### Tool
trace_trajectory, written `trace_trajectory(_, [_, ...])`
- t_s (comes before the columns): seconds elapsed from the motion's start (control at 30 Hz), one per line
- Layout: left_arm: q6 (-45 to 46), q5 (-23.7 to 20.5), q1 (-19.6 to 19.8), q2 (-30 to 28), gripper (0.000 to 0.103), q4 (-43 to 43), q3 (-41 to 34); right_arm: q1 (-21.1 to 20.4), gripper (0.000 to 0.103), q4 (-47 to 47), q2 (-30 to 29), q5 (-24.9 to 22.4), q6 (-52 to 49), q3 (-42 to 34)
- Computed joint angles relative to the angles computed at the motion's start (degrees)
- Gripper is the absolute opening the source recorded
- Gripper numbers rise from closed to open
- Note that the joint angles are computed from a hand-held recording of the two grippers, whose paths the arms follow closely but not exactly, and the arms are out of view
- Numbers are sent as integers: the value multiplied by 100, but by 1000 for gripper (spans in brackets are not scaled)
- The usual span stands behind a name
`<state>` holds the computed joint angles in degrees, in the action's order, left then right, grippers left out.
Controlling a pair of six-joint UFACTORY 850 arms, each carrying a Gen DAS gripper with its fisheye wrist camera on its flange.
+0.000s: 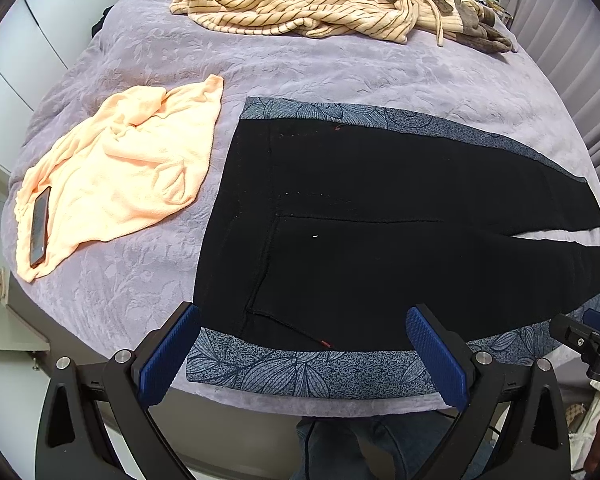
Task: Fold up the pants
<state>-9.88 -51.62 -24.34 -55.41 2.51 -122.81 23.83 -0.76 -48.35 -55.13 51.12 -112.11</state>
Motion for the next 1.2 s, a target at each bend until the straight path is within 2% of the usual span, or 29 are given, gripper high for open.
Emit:
trace_trajectory(0.27, [227, -346, -23, -185, 103, -129, -254, 28, 102, -96, -92, -220, -11, -138])
trace_trajectory(1.2, [153, -349, -31, -172, 103, -80, -242, 86, 102, -263, -107, -375, 42, -209])
